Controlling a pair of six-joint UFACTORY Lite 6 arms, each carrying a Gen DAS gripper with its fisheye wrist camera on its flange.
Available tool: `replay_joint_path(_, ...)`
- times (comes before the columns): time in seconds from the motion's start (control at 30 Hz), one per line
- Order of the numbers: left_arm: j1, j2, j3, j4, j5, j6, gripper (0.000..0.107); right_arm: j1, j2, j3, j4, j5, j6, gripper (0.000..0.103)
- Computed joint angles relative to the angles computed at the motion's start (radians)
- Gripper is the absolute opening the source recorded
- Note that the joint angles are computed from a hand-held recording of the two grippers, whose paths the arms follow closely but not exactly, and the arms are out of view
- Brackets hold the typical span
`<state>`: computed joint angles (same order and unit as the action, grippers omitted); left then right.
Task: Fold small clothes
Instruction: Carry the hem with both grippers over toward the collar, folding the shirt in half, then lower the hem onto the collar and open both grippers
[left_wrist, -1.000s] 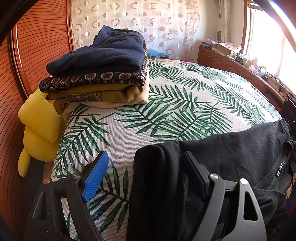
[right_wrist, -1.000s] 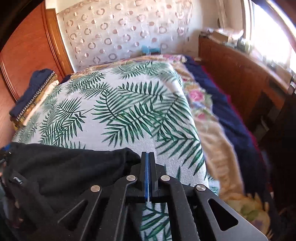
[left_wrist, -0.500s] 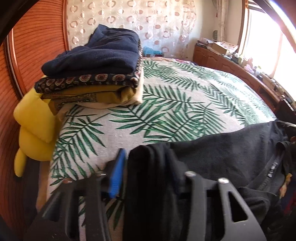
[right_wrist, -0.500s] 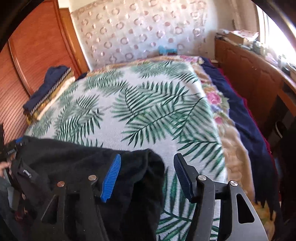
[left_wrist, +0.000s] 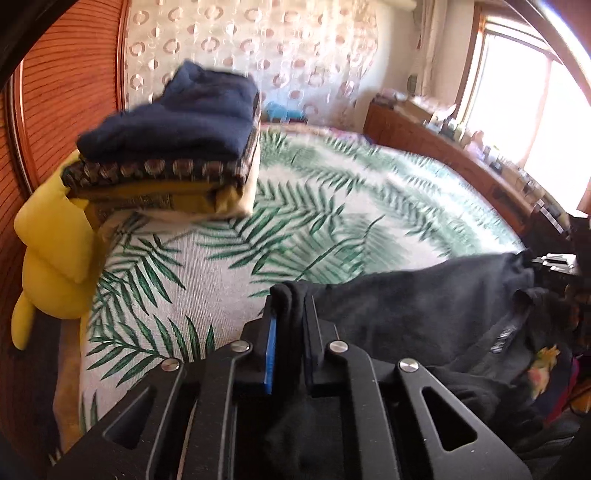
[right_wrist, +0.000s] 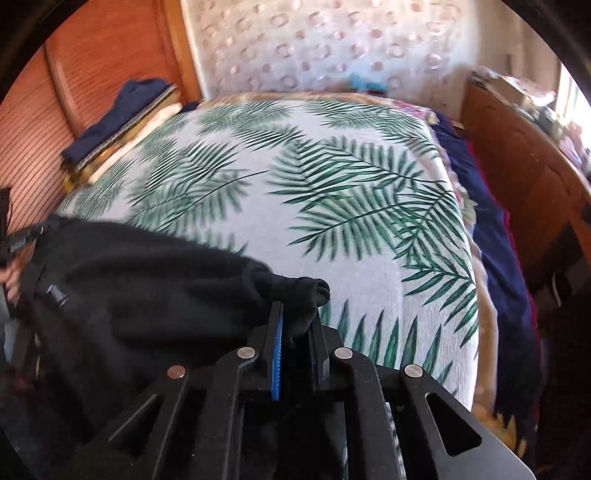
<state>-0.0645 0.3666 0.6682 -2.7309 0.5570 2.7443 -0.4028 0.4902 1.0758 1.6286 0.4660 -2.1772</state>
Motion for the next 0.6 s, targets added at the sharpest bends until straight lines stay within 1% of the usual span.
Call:
replay_joint_path(0.07,0.021,-0.130,-0.090,0.056,0.034,-0.048,0.012,-0.036,-0.081,-0.054,-0.018,0.052,0.017,0.009)
replay_joint_path(0.13,0.027,-0.262,-0.155,0.097,0.026,-0.087,0.011,-0.091,-0.182,-0.110,-0.047,0.136,0.056,0.009)
replay_joint_path(0.27,0.019,-0.599,-0.275,0.197,-0.039,-0.192,0.011,-0.195,-0.434,-0.249,-0.102,0.279,0.101,0.008)
replay_joint_path(0.37,0.002,-0.851,-0.348,0.241,-0.104,-0.268,0.011,-0.291,-0.586,-0.307,-0.191,0.403,0.167,0.008)
replay_joint_path(0.47,0.002,-0.974,-0.367,0.305,-0.140,-0.353,0.011,-0.383,-0.706,-0.361,-0.230,0.495,0.184,0.008)
replay_joint_path(0.6,-0.008,-1.075,-0.359,0.401,-0.178,-0.458,0.011,-0.519,-0.828,-0.422,-0.256,0.639,0.187,0.008)
